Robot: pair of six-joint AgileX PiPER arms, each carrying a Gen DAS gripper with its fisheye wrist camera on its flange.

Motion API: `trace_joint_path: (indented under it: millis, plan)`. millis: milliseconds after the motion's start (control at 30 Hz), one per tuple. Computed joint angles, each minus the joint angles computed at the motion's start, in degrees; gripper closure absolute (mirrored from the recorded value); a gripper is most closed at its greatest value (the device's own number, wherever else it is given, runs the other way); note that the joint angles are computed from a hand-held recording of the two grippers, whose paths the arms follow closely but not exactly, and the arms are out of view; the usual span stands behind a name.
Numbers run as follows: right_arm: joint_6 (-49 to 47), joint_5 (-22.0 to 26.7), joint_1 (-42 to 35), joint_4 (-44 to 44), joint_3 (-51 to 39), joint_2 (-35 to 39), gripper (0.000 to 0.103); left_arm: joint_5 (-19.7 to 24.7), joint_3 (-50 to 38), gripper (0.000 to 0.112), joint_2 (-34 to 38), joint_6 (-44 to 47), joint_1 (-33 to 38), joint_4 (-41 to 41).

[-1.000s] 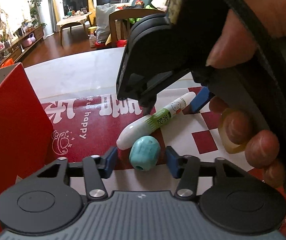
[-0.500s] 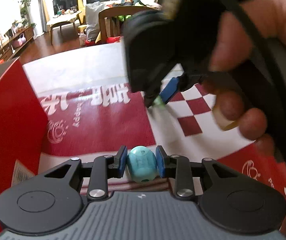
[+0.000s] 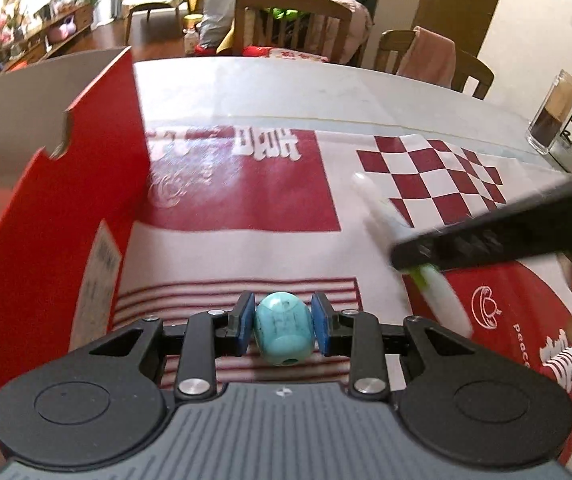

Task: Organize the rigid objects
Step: 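Carry the teal egg and glue stick over the shoebox and lower them inside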

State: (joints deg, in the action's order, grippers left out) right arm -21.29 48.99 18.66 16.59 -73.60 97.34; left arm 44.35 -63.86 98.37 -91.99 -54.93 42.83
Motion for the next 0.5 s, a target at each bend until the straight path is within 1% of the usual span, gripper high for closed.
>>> trace_joint_path:
  millis: [133, 233, 300, 500]
  plan:
    - [-0.3, 1.4, -0.2, 0.4, 3.6, -5.3, 0.087, 1.2, 1.2, 0.082, -2.4, -0.9, -1.4, -0.9]
    - [-0.3, 2.4, 0.1, 0.2, 5.6, -9.2, 0.087, 2.7, 0.7, 0.082, -4.1, 0.4, -1.9, -3.6]
    - [0.6, 2.8, 0.8, -0.3, 6.6, -11.6, 0.087, 4.5, 0.0, 0.082, -5.6, 1.3, -2.9, -4.5]
    - [3.0, 5.5, 2.3, -0.2, 6.4, -16.5, 0.087, 8.2, -0.9, 0.082, -9.9, 3.5, -4.5, -6.2]
